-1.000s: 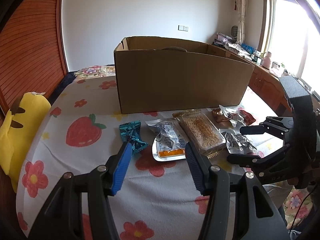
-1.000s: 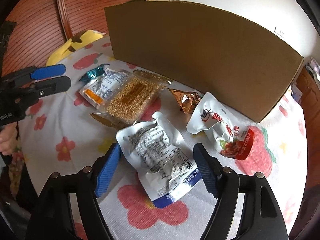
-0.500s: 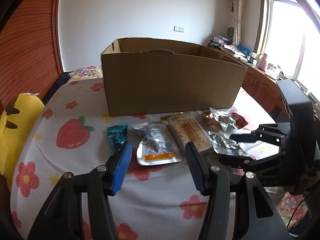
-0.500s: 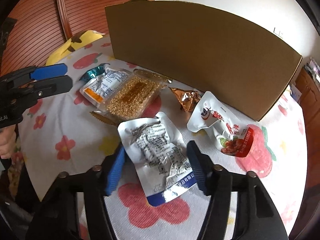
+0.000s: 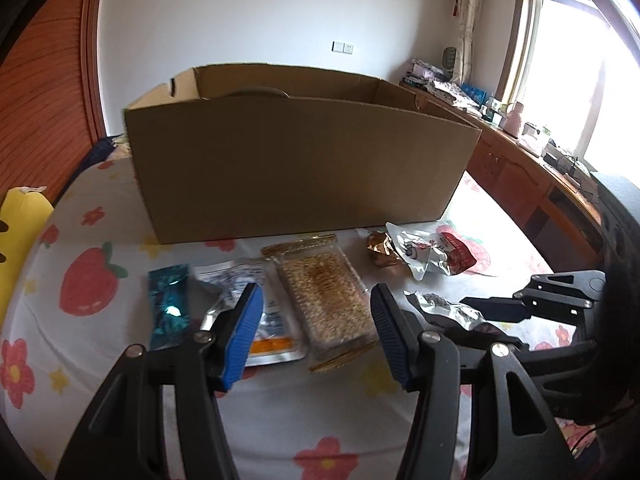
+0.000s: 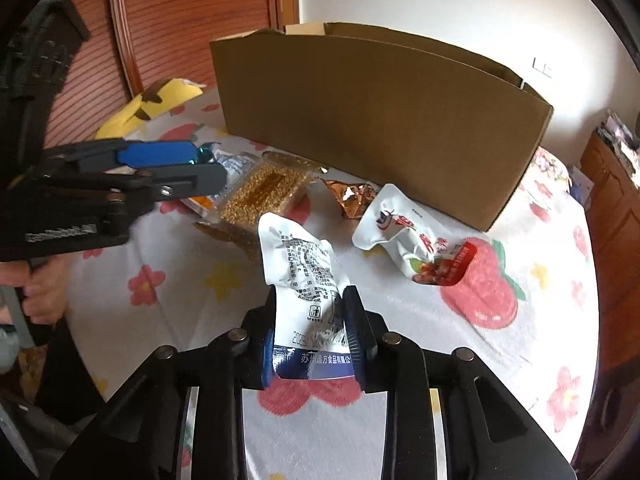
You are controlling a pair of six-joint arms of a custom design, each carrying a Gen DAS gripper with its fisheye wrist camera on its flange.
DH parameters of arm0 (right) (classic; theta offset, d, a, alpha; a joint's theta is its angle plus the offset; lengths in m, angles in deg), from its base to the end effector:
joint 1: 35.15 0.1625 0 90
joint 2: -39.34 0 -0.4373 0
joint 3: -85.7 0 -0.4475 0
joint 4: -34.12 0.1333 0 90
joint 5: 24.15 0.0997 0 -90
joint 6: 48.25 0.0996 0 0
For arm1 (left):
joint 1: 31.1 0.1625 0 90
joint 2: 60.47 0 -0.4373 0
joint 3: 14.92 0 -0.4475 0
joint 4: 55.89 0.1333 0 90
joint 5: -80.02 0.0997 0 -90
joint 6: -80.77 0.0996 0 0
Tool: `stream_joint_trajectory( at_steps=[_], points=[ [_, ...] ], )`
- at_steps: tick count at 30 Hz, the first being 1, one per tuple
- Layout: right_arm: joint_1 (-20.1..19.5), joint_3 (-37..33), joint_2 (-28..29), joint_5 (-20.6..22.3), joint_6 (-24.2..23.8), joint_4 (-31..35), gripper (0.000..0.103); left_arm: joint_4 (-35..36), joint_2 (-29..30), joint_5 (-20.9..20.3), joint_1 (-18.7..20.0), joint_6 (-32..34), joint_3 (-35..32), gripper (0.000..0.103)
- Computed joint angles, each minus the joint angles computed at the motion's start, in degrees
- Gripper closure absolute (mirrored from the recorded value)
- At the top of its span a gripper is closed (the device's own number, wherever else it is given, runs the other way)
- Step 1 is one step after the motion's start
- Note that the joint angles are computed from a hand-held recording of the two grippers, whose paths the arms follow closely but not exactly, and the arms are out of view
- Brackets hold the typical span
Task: Organize snacks
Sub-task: 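Close the left tool on the clear sesame-bar pack while the right tool holds the pouch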
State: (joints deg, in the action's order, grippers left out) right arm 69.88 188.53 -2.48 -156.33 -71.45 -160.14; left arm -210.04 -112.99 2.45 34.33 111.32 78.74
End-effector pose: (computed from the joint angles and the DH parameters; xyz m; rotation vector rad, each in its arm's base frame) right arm 0.2369 -0.6260 0.0772 0.4095 -2.2266 0.8234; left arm -0.1640 -0.7309 0.1646 1.2638 2.5582 -0.5636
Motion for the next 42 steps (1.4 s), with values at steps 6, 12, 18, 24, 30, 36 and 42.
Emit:
stream_joint_trajectory(
  at_steps=[6, 12, 18, 24, 30, 36, 42],
  points=[
    [-0.4, 2.4, -1.8, 1.4, 0.3, -3.3, 0.076, 2.0, 2.5, 1.7, -0.7, -2.1, -2.2, 0.047],
    [-0.6, 5.5, -4.2, 4.5, 1.0, -7.2, 0.075, 2.0, 4.3, 4.6, -1.5, -2.9, -3.0, 0.047],
    [-1.7, 8.0, -5.2, 5.6, 2.0, -11.8, 0.075, 1.2, 6.0, 8.3, -2.6, -1.6, -3.2, 0.047],
    [-3.1, 9.7, -5.8, 8.2, 3.8, -14.6, 0.075, 0.9, 7.4, 12.0, -3.6, -0.2, -3.3, 0.047],
    [-3.6, 10.2, -5.6, 8.6, 3.5, -15.9, 0.075, 1.1, 8.4, 12.7, -4.0, -1.0, -3.9, 0.046],
    [-3.6, 9.7, -4.9, 7.8, 2.0, -16.6, 0.075, 1.3, 9.0, 12.7, -3.8, -1.3, -4.7, 0.040],
    [-3.6, 9.5, -4.2, 7.6, 1.3, -17.5, 0.075, 1.8, 9.7, 12.8, -3.7, -1.5, -5.9, 0.037]
  ],
)
